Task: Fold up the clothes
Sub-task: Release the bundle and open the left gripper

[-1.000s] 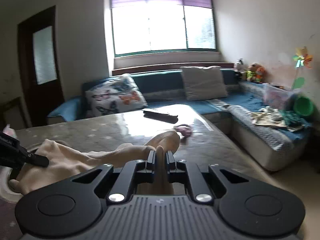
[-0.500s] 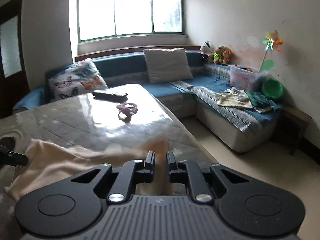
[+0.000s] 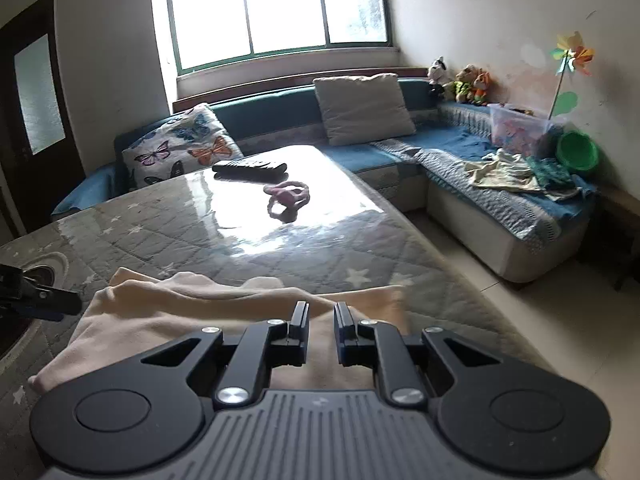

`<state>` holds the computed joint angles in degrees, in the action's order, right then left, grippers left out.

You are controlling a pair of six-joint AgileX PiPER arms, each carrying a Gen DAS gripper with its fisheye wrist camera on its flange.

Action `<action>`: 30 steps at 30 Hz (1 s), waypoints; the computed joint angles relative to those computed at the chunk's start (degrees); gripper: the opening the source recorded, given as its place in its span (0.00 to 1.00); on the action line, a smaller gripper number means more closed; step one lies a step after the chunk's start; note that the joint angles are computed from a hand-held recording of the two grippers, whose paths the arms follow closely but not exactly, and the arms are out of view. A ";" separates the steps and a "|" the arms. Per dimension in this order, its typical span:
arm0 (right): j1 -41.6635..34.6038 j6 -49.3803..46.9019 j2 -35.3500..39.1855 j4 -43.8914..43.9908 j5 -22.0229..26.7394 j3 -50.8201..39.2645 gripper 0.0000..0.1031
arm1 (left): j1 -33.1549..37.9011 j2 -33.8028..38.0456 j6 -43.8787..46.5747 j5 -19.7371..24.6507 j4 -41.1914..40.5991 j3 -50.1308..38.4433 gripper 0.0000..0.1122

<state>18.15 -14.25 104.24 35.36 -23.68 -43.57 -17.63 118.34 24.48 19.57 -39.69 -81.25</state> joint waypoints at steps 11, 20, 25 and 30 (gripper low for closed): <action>0.72 -2.66 7.05 1.51 4.15 -9.41 0.12 | -3.77 8.93 -17.37 1.22 22.97 -12.85 0.57; 0.38 -1.58 9.29 0.29 3.49 -10.73 0.12 | -4.46 12.99 -21.76 2.41 28.66 -17.77 0.57; 0.65 -2.79 8.25 0.87 3.46 -10.22 0.13 | -3.94 12.17 -20.83 3.06 26.99 -17.13 0.58; 2.72 -1.68 4.29 -1.23 2.39 -5.83 0.14 | -3.98 8.51 -19.98 0.36 26.42 -12.02 0.64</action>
